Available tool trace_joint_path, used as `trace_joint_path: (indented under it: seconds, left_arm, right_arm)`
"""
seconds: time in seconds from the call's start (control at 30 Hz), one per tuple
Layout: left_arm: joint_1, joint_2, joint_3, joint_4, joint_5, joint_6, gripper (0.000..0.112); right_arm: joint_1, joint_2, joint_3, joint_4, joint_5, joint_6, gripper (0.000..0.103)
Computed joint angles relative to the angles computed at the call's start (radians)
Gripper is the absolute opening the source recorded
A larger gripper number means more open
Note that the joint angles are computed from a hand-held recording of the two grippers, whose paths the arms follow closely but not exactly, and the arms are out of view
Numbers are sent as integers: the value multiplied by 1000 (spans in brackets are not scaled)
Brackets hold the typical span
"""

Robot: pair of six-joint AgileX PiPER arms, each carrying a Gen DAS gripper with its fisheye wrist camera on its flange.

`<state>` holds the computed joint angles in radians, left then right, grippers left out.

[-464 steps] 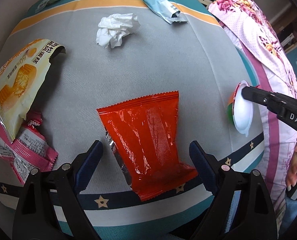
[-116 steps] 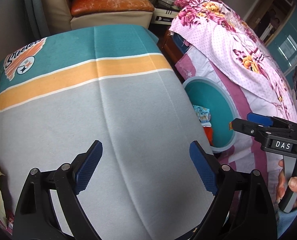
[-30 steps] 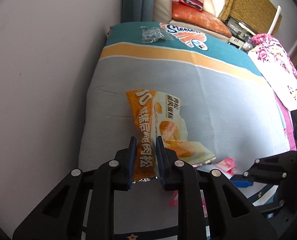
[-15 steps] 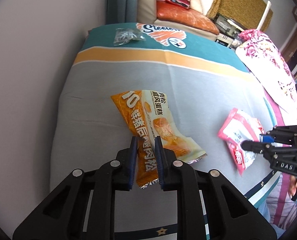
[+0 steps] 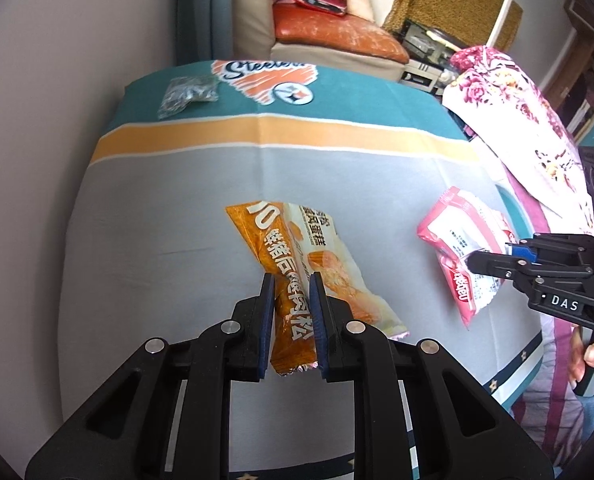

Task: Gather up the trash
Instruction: 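Lift cake packet with left tool while right tool lifts pink bag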

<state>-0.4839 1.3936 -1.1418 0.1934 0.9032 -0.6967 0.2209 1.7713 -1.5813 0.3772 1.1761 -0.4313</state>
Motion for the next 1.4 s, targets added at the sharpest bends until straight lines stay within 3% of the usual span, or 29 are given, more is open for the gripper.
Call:
trace_joint_path:
  seconds: [0.67,0.9,1.0,1.13,1.2,1.27,1.4]
  left_arm:
    - [-143,198,-279,70,69,-80,17]
    - [-144,242,-262,32,50,-59,18]
    - [-135,253,-220,6,29,-67,25]
    - [-111,265,-172,-27,-6,-62,47]
    - [-108,279,-165,-26,-10,-63,50]
    - [-100,286,-155,-37,-23,-63,60]
    - [-78,289,-129,-87,-70,-41,63]
  right_arm:
    - [-230,-3,1,105,18,-124,19]
    - [-246,-3,14,113,19,-138,19]
    - [-242,-2,21,111,18,-137,19]
    - [-237,2,18,105,18,-136,19]
    - [-236,4,16,102,19,-133,19]
    - [-233,5,16,97,17,-129,19]
    - [-232,10,13,85,15,-120,19]
